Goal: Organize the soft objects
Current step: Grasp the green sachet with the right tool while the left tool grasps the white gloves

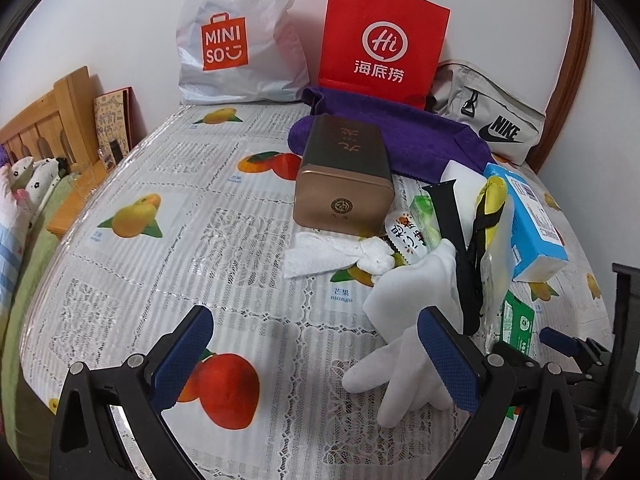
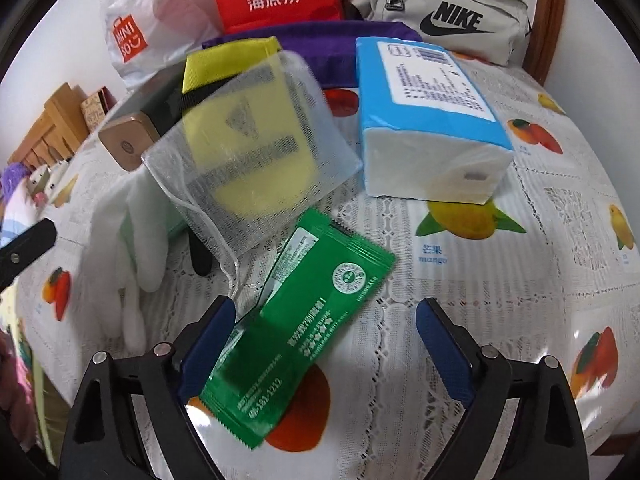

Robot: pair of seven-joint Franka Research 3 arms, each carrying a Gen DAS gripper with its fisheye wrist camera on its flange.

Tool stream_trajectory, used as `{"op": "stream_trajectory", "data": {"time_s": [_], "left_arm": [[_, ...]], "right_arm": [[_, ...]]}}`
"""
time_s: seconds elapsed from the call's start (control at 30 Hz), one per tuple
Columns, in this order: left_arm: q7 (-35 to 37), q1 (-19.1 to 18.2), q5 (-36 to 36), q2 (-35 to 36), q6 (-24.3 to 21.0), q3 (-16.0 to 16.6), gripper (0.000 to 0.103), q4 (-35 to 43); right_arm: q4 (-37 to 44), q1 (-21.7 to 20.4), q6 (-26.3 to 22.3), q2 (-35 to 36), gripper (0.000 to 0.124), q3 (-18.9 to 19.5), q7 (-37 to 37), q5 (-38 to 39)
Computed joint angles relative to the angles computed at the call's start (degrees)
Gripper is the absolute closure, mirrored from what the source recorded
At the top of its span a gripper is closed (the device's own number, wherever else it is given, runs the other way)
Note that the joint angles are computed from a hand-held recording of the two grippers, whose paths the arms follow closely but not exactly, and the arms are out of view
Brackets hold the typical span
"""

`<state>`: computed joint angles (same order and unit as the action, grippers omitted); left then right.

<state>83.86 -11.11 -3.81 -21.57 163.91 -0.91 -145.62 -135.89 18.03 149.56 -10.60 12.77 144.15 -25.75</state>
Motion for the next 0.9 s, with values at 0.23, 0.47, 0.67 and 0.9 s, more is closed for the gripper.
{"op": "stream_trajectory", "data": {"time_s": [0.23, 0.47, 0.67, 0.9], "left_arm": [[2.84, -1.49, -2.38, 0.16, 0.09, 1.27, 0.0, -0.16], [5.45, -2.89, -5.6, 0.75, -0.02, 1.99, 0.0, 0.13], [9.01, -4.33, -7.21, 0.33, -0.52, 2.37, 0.0, -0.25], [15.59, -8.52, -11.46, 0.1, 0.88, 3.46, 0.0, -0.97]], "right_arm": [[-3.17, -0.25, -1.87, -3.68, 0.032, -1.13, -4.72, 1.41], [-7.03, -2.12, -1.34, -8.4, 0.032, 0.13, -6.04, 4.81], [-7.23, -4.44, -0.35, -7.38, 0.035, 3.08, -2.35, 0.4], [-10.97, -5.62, 5.09, -10.01, 0.055, 4.32, -0.35, -2.64]]}}
